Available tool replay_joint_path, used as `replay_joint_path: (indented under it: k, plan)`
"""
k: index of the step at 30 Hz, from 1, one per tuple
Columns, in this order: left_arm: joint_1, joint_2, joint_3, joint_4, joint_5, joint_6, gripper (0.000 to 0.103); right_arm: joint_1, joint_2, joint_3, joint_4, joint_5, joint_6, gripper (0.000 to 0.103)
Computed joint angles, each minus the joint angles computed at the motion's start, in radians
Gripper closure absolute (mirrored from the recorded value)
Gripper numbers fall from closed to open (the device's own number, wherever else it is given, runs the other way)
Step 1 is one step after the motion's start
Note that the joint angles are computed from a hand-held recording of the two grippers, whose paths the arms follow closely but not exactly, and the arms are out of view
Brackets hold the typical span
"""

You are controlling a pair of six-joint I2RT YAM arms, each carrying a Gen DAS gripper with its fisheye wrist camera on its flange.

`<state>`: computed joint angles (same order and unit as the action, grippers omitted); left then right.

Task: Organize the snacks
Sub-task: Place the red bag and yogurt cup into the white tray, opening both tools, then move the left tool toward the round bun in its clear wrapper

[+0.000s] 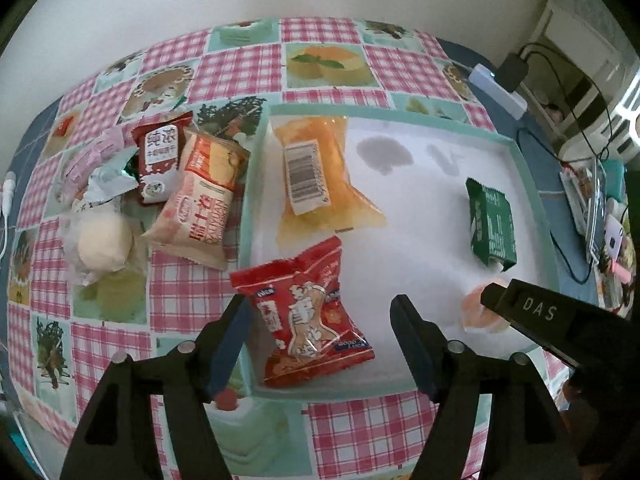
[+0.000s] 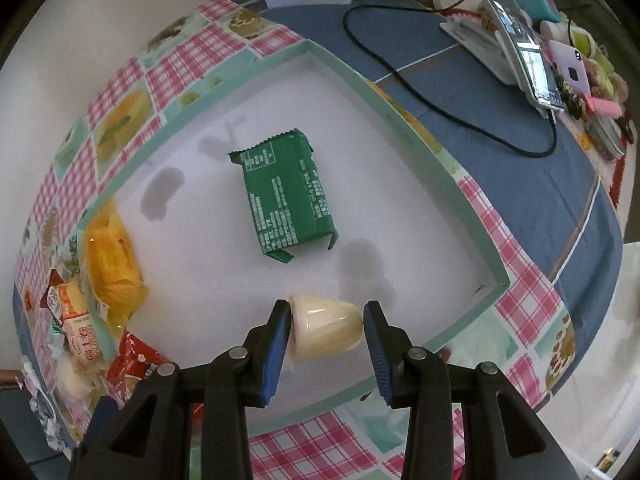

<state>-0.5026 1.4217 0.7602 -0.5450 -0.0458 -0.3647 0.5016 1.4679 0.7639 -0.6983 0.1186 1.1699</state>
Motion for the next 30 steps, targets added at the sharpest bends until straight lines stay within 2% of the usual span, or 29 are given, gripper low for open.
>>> replay_joint_path:
  k: [2,4,5,8,10,11,14,16,21,25,30]
  plan:
    - [0.029,-0.013,-0.006,-0.004,0.013,-0.003,0.025,0.007,0.008,0.015,-0.01,0.014,-0.005,0.058]
    - [0.069,-0.021,-0.006,-0.011,0.011,-0.01,0.021,0.013,0.022,0.034,-0.017,0.025,-0.011,0.046]
    - [0.089,-0.021,-0.002,-0.015,0.002,-0.012,0.021,0.018,0.025,0.041,-0.022,0.033,-0.013,0.037]
    - [0.158,-0.012,0.021,-0.055,-0.058,-0.023,0.017,0.051,0.046,0.074,-0.044,0.077,-0.028,0.032]
    - [0.217,0.008,0.036,-0.085,-0.11,-0.033,0.011,0.076,0.074,0.107,-0.035,0.095,-0.056,0.024]
    - [0.253,0.016,0.039,-0.094,-0.128,-0.034,0.011,0.097,0.088,0.128,-0.028,0.099,-0.064,0.019]
    - [0.382,0.047,0.052,-0.114,-0.14,-0.041,0.011,0.143,0.098,0.159,-0.005,0.117,-0.091,0.012]
    - [0.476,0.054,0.051,-0.117,-0.13,-0.037,0.011,0.173,0.11,0.177,0.013,0.126,-0.113,0.001]
    - [0.664,0.082,0.055,-0.084,-0.159,-0.001,0.01,0.231,0.128,0.189,0.147,0.11,-0.184,0.0]
    - [0.776,0.122,0.069,-0.074,-0.091,-0.015,0.01,0.271,0.133,0.198,0.238,0.098,-0.205,0.0]
    - [0.826,0.139,0.071,-0.074,-0.049,-0.033,0.01,0.294,0.168,0.229,0.315,0.06,-0.233,0.0]
